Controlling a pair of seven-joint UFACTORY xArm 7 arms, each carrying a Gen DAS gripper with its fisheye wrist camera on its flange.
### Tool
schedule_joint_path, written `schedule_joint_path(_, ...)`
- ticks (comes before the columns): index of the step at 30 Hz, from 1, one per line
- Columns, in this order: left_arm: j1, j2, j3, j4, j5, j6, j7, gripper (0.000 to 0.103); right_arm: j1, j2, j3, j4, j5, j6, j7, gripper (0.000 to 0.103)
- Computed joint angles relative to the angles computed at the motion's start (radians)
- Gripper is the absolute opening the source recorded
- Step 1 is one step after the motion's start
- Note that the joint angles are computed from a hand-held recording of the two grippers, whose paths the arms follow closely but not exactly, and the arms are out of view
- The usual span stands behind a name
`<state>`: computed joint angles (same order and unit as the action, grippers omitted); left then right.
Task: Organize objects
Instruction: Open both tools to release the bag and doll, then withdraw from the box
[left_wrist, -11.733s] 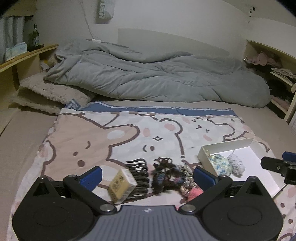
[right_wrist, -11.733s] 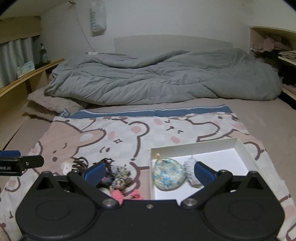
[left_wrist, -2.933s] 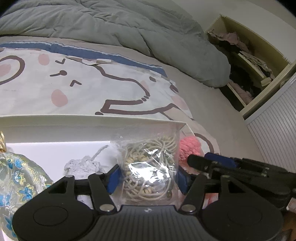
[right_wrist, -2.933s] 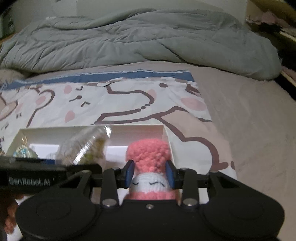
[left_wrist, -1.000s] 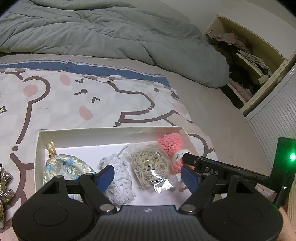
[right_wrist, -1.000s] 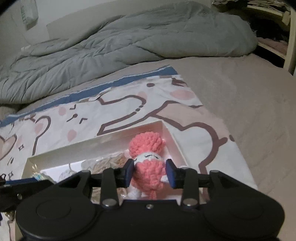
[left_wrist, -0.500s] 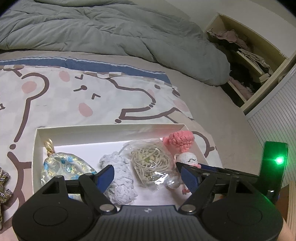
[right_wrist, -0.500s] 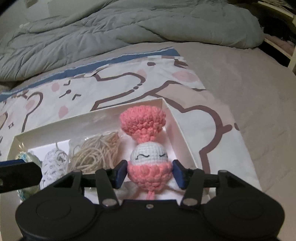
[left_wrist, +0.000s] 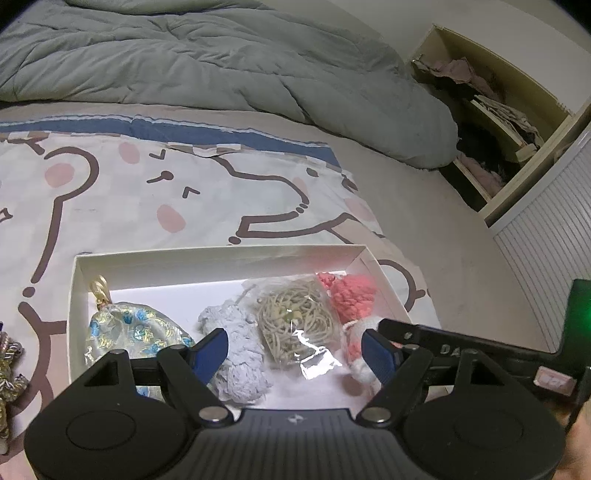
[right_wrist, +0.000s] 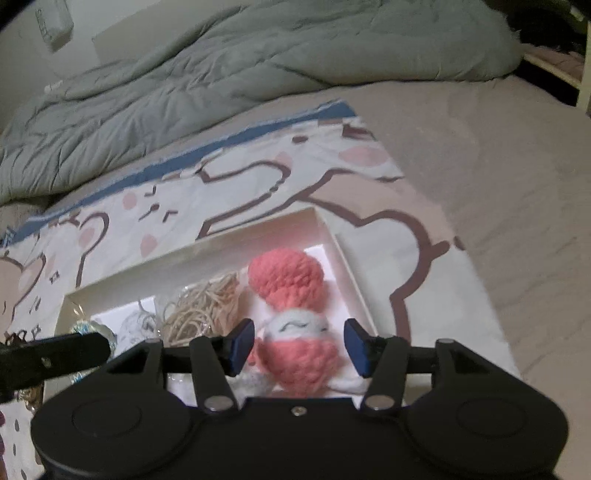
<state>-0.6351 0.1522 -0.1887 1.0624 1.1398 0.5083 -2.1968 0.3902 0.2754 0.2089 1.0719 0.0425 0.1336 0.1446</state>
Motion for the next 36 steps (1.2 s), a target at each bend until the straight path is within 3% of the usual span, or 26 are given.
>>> schedule_joint_path(5, -0.009, -0.022, -0.019, -0.001, -0.061, 0.052, 0.068, 0.080, 0.046, -0.080, -0.063, -0.071, -0.074, -0.038, 0.076, 0.054)
schedule_joint_path(9, -0.016, -0.050, -0.039, -0.007, -0.107, 0.100, 0.124, 0.080, 0.030, -0.151, -0.050, -0.129, -0.085, -0.057, 0.097, 0.054)
schedule_joint_path(14, -0.021, -0.115, -0.076, -0.028, -0.156, 0.180, 0.179, 0.080, 0.057, -0.241, -0.085, -0.194, -0.294, -0.057, 0.290, 0.056)
schedule_joint_path(22, -0.017, -0.247, -0.165, -0.090, -0.235, 0.316, 0.245, 0.082, -0.041, -0.398, 0.042, -0.279, -0.501, -0.034, 0.512, 0.067)
schedule_joint_path(26, -0.009, -0.314, -0.212, -0.120, -0.281, 0.386, 0.265, 0.089, -0.097, -0.478, 0.126, -0.314, -0.558, -0.023, 0.588, 0.071)
schedule_joint_path(36, 0.008, -0.433, -0.323, -0.148, -0.358, 0.524, 0.303, 0.103, -0.126, -0.643, 0.229, -0.401, -0.502, 0.003, 0.619, 0.084)
